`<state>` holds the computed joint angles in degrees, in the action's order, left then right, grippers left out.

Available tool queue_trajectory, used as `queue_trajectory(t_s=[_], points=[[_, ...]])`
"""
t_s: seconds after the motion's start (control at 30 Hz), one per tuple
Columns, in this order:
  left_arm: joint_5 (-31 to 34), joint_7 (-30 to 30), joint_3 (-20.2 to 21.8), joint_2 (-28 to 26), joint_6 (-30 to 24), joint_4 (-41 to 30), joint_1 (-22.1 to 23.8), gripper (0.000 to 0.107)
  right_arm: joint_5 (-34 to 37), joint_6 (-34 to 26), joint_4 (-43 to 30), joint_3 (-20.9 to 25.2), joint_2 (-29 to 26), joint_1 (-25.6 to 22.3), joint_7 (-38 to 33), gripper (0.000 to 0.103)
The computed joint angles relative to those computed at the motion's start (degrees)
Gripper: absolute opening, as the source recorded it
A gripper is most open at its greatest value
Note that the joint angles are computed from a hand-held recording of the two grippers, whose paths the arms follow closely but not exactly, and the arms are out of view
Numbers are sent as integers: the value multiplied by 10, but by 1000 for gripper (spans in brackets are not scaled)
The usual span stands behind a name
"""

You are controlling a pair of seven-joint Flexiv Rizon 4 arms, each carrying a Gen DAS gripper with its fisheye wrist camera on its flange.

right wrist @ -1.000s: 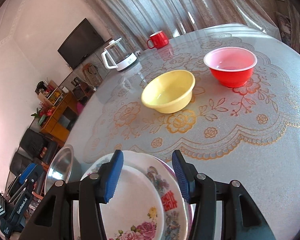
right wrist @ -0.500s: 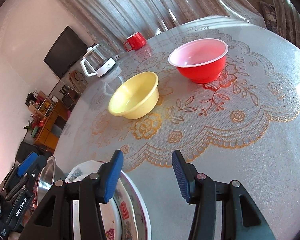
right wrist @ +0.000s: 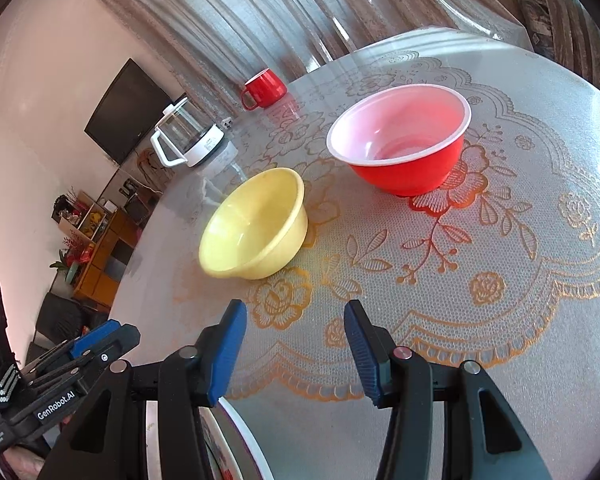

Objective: Organize plates and bowls
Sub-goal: 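Open the left gripper and move it to the yellow bowl, then grasp the rim of the yellow plastic bowl with the left gripper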

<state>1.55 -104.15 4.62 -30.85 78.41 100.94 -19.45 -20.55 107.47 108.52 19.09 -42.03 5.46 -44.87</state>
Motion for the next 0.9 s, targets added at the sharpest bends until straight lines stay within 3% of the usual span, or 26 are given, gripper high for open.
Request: queue_trajectory(t_s=[0.23,0.47,0.57,0.7,0.9], points=[[-79,34,-65,-46,-12,-57,53,37,-10,-19,-62,1,-31,3,-4,51],[-122,48,-80,-110,-65,-140,59,34,-13,-74,-120,19,-59,-3,-27,47],[-135,48,-86,-129,-77,-161,62,24,0,-91,-136,33,-69,-11,-44,40],[-153,70,-110,-137,-73,-161,73,13,15,-119,-158,65,-85,-27,-76,21],[-152,70,-100,-116,-45,-128,63,13,49,-127,-158,57,-75,-13,-112,17]])
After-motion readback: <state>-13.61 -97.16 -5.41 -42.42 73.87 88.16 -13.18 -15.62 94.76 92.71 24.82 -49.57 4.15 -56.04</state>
